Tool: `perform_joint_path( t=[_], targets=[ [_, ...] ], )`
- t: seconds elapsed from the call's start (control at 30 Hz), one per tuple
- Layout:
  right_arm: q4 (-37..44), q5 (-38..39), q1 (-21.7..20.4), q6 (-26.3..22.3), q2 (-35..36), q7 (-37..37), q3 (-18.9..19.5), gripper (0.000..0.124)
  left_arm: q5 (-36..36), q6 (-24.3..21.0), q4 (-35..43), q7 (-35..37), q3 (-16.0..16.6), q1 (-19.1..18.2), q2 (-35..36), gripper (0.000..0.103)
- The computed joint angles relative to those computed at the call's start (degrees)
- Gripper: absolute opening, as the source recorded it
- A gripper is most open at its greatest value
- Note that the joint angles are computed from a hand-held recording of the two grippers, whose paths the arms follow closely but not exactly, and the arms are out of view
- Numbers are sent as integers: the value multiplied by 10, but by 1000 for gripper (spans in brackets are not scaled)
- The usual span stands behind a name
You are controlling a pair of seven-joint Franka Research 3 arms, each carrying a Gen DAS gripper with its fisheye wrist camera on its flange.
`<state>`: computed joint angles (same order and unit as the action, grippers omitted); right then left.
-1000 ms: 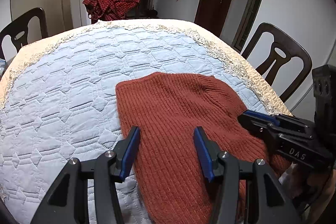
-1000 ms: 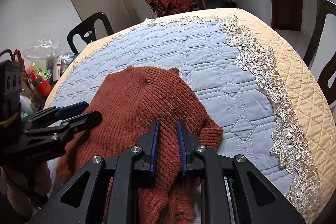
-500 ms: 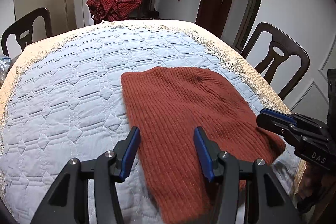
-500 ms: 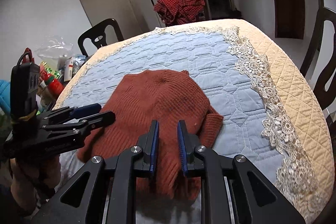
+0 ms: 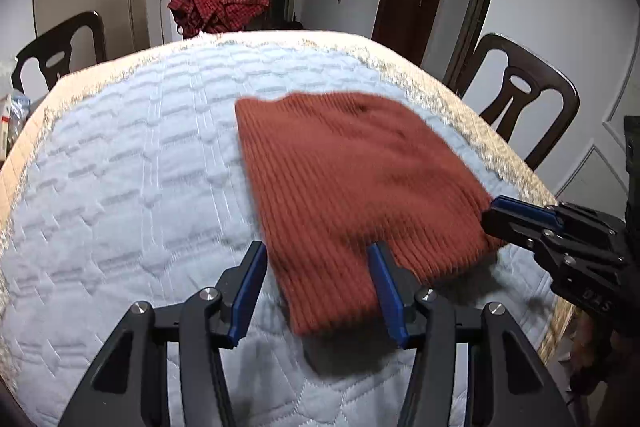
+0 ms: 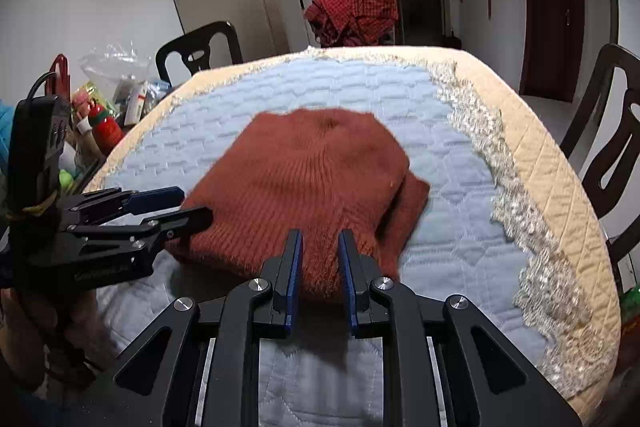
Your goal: Fold small clothes
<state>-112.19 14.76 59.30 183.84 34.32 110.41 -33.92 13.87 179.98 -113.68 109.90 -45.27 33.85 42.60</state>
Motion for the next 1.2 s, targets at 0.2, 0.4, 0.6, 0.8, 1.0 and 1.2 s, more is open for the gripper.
perform_joint_path(
  t=[0.2,0.4,0.6,0.8,1.0,1.2],
  targets=[
    [10,-26,33,-29,31,45,-41,18,9,7,-9,7,-12,18,8,56],
    [-13,-33,57,-19,18,70,-60,18,22,9,-28,11,-31,46,6,56],
    [-36,-29,93,-16,7,74,-86,18,34,19,-51,1,-33,57,-12,56],
    [-54,-25,120,-16,0,70,-100,18,50,26,-70,-17,-16,50,-33,56],
    [-66,-10,125,-1,-4,66,-100,19,55,19,-74,-26,-13,51,-34,56],
    [-83,27,-6,88,-53,42,35,54,37,-17,-42,-6,-91,123,23,60]
  ],
)
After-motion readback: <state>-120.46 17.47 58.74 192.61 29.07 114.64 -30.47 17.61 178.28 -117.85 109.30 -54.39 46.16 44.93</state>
